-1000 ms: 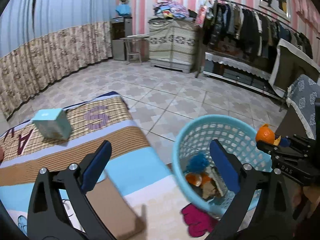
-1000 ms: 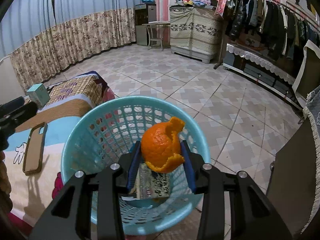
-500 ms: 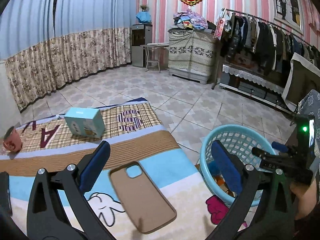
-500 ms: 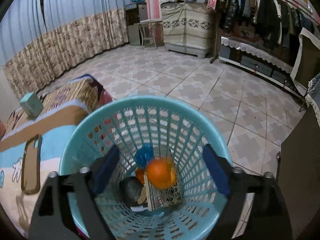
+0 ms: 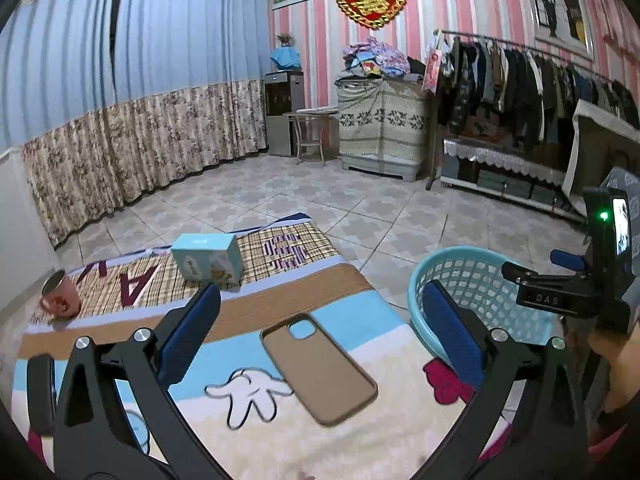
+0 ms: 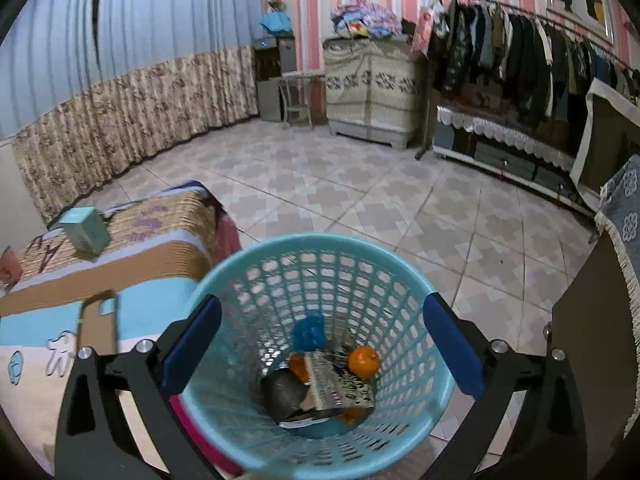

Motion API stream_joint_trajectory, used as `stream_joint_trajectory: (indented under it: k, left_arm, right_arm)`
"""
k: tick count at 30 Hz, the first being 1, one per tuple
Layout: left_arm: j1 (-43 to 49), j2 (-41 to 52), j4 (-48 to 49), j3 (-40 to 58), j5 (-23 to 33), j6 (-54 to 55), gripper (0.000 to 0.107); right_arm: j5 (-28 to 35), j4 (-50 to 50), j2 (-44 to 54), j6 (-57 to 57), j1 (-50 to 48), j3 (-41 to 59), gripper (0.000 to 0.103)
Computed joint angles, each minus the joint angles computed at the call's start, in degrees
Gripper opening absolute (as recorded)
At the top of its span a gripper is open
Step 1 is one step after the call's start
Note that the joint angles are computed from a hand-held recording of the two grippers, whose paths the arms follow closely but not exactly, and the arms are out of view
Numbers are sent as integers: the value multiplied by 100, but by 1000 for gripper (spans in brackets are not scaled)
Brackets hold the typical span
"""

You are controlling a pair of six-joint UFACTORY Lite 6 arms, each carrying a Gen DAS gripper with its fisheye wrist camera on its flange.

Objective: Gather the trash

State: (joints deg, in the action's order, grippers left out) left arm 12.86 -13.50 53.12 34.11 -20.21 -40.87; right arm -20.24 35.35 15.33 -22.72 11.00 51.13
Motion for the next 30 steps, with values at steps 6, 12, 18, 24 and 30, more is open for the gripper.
stream_joint_trajectory:
  k: [6, 12, 18, 24, 30]
  left_arm:
    - [1185, -1134, 1682, -793, -345, -1191, 98]
    - [3039, -1692, 2969, -1307, -1263, -1720, 98]
    - [4659, -1521, 3382, -1593, -2151, -1185, 98]
    - [5358, -1117, 3410, -1641, -2376, -707, 98]
    - [5775, -1004, 3186, -1798, -2599, -225, 98]
  right_arm:
    - [-559, 1373, -920, -865, 1285, -826, 99]
    - [-1005, 2323, -1116, -1073, 2669, -1107, 99]
    - [-1545, 2930, -806, -867, 3966, -1043, 99]
    - [-2321, 3700, -418, -1198, 5059, -812, 99]
    - [-2599, 3986, -127, -1126, 5560, -689, 98]
